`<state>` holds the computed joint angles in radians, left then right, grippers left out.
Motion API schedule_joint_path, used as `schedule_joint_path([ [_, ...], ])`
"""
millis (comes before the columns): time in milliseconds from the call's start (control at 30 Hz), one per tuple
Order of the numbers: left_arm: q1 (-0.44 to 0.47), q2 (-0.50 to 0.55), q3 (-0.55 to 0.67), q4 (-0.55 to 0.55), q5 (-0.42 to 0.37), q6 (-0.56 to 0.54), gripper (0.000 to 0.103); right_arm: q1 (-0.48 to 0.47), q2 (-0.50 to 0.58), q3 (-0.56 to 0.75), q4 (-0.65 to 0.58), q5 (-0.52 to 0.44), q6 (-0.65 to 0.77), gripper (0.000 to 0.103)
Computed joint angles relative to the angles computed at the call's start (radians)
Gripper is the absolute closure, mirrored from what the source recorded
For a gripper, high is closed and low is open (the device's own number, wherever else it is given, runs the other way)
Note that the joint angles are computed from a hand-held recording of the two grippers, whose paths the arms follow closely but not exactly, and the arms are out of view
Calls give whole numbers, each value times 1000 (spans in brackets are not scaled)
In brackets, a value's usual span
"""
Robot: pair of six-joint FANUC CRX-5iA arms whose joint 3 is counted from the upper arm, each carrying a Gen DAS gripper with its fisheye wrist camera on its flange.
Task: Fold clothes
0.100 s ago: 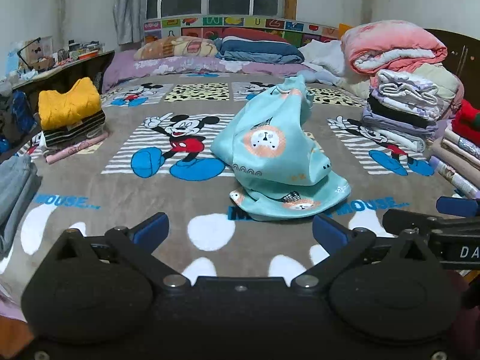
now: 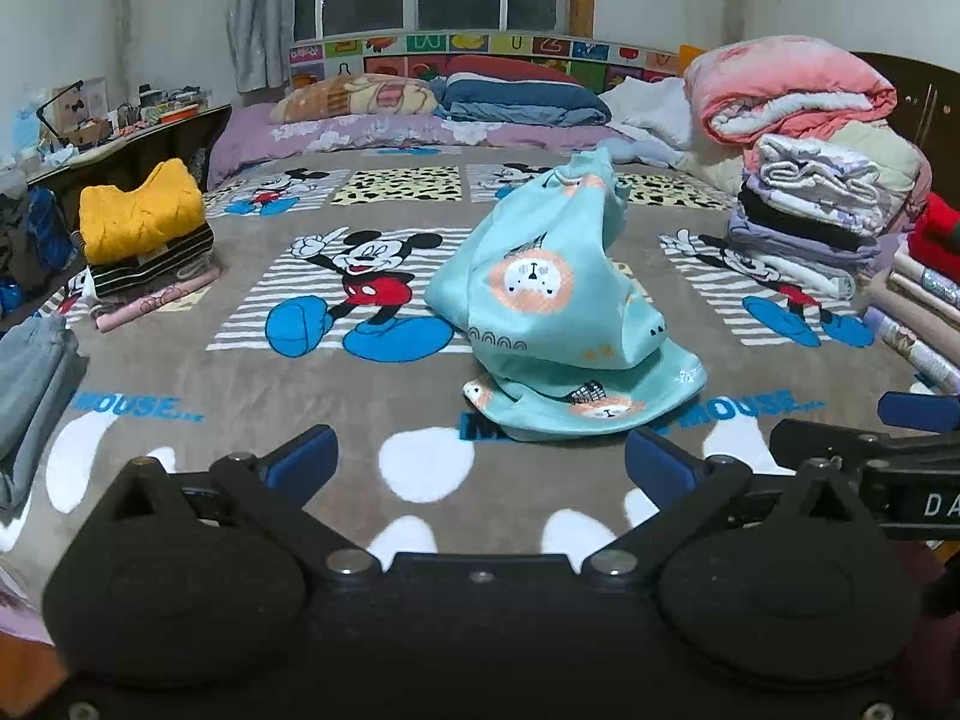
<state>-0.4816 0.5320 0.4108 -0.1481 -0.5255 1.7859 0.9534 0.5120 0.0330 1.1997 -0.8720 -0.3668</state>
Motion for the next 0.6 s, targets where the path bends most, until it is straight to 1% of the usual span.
schedule_joint_path([
  [67, -2, 12, 21, -25, -6, 6, 0, -1, 0, -1, -1, 2, 0, 0],
  [133, -22, 8, 23, -108, 10, 71, 0, -1, 0, -1, -1, 4, 0, 0],
  [200, -30, -2, 9, -141, 29, 109, 0, -2, 1, -2, -2, 7, 0, 0],
  [300, -31, -9, -7, -134, 38, 112, 0, -3, 1, -3, -3, 10, -1, 0],
  [367, -19, -2, -2, -83, 28, 63, 0, -4, 1, -4, -3, 12, -1, 0],
  [600, -20, 3, 4, -84, 18, 69, 0, -4, 4, -3, -3, 18, 4, 0],
])
